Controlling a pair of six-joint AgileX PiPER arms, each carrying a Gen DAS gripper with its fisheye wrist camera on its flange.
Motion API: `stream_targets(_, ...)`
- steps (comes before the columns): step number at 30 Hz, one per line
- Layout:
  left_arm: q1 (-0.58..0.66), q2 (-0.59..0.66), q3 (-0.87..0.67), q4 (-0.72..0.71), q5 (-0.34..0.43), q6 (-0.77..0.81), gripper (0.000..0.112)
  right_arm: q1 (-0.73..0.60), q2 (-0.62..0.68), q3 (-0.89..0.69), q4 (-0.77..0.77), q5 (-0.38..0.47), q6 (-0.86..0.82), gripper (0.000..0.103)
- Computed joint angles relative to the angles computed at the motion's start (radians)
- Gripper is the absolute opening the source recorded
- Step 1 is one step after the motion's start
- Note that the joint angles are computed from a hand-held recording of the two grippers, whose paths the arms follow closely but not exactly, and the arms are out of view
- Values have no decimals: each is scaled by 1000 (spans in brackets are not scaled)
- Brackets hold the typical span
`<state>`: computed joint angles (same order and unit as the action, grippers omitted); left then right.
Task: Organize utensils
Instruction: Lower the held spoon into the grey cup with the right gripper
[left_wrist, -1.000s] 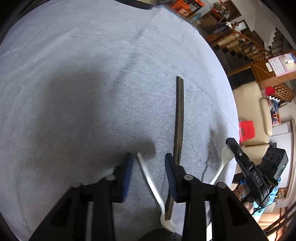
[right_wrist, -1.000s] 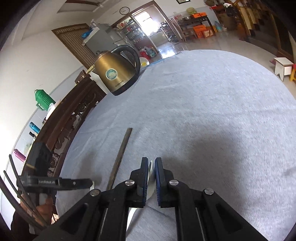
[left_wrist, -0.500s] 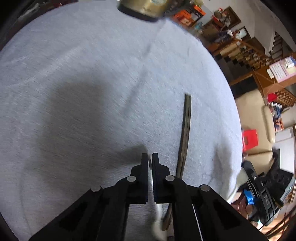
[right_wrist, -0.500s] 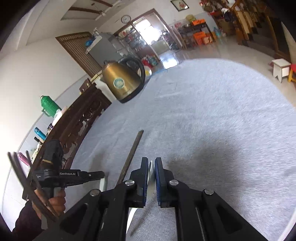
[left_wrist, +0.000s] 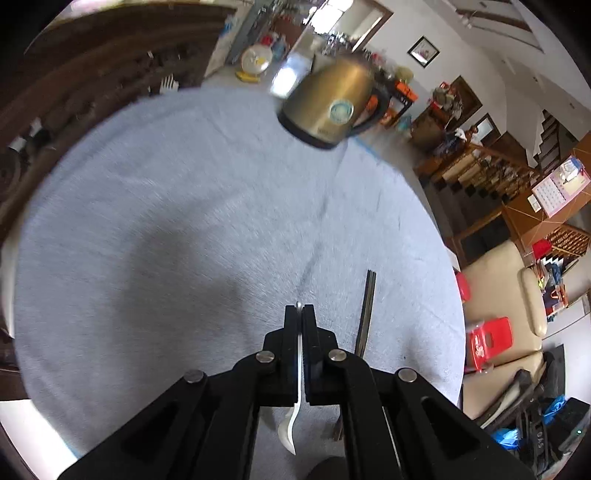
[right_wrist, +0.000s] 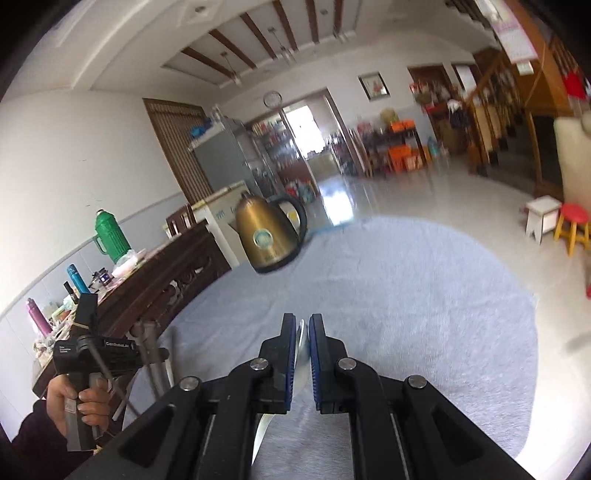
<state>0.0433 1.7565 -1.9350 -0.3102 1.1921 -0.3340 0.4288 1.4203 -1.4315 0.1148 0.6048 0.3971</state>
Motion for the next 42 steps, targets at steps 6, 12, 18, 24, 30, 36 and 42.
stream_targets(6, 20, -126, 82, 15, -19, 18, 2, 173, -58, -46, -375, 43, 288, 8)
stream_targets(12, 27, -233, 95, 10, -9, 19, 2, 312, -61, -87, -594, 101, 453, 8)
stream_targets(18, -18, -308, 62, 34, -5, -2, 2, 465, -66, -92, -837, 178, 604, 8)
stream_targets(24, -133, -321, 2, 102, 4, -44, 2, 570, -47, -90, -975, 240, 688, 8)
stream_targets(30, -255, -316, -25, 211, 7, -96, 2, 623, -29, -83, -1033, 264, 729, 8)
stream_targets(36, -335, -308, -10, 288, -3, -136, 2, 637, -17, -67, -1044, 261, 740, 8)
stream_targets(42, -420, -305, 21, 406, -38, -173, 2, 645, -1, -56, -1050, 259, 742, 8)
